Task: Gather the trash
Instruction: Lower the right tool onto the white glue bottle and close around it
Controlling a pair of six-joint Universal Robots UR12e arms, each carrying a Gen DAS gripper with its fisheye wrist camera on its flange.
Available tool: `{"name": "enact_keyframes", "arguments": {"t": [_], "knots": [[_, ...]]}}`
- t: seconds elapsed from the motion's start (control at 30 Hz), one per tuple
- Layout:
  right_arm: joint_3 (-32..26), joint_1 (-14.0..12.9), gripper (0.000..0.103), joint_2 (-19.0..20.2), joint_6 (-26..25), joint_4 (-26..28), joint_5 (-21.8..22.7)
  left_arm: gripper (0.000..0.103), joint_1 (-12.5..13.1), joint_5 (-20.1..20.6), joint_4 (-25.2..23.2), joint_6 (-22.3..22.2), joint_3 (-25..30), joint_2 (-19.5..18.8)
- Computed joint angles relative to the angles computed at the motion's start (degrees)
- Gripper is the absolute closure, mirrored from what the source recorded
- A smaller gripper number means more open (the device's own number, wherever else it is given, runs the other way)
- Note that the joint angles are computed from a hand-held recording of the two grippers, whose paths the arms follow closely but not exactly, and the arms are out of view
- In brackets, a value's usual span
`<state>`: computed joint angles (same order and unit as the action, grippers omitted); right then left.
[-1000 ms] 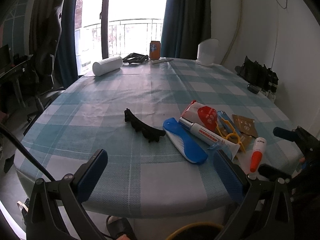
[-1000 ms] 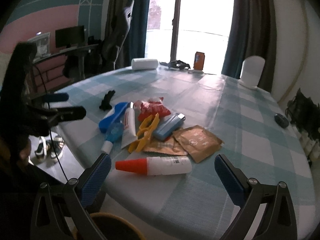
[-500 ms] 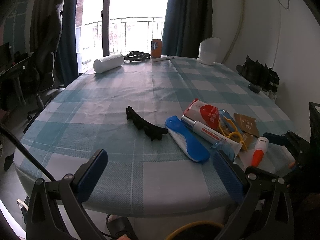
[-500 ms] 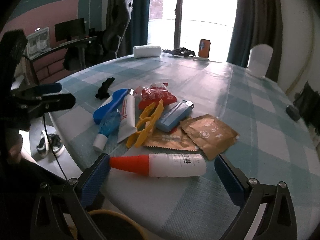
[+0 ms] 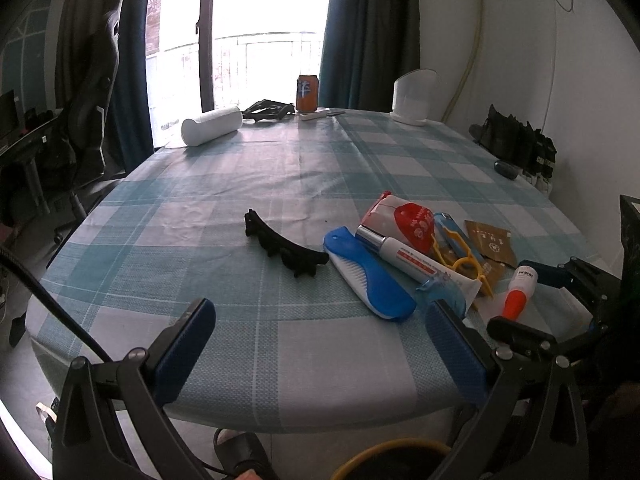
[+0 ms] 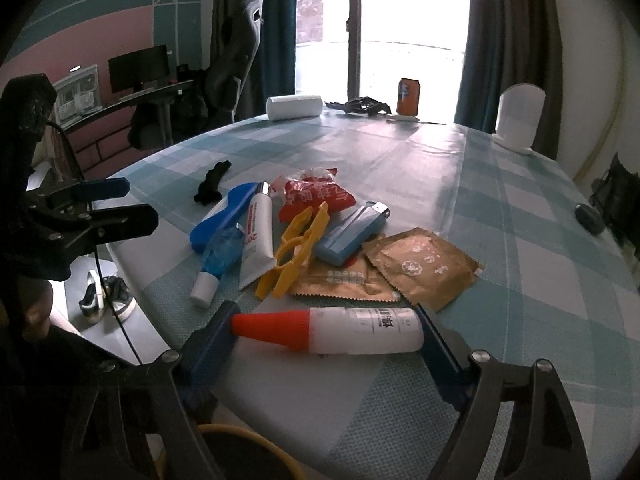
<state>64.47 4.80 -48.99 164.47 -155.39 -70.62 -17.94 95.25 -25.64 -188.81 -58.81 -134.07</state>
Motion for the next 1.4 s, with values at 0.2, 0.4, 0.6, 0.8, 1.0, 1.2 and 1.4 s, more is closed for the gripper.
{"name": "enact_keyframes", "arguments": {"t": [0.2,0.4,0.6,0.8,1.0,1.2,1.4], "knots": [[0.88,-0.09,0.017,-0.45,-0.67,-1.29,0.93,0.001,-0.09,-0.68,0.16,0.68,-0.05,0.0],[2.25,-0.2,0.017,-1.24,0.94,-5.2,0.14,0.001,-0.55,-3.09,0.06,1.79,0.21,-0.15],[3.47,-0.84,0.017,-2.21,3.02,-6.68,0.34,0.001,-2.32,-0.43,-0.33,4.27,2.36,-1.15],[4.57,-1.68,0.017,-2.98,5.4,-8.62,2.05,0.001,-3.47,3.88,-3.97,1.94,5.03,-2.89],[5.2,-2.3,0.017,-3.43,6.4,-9.23,3.69,0.001,-4.03,7.06,-1.85,1.31,5.22,-3.38],[5.64,-2.63,0.017,-3.71,7.23,-10.0,4.23,0.023,-4.25,8.47,-3.63,1.13,6.37,-3.99],[5.88,-2.67,0.017,-3.84,7.66,-10.32,4.13,0.042,-4.37,9.01,-4.56,0.99,6.62,-4.25]]}}
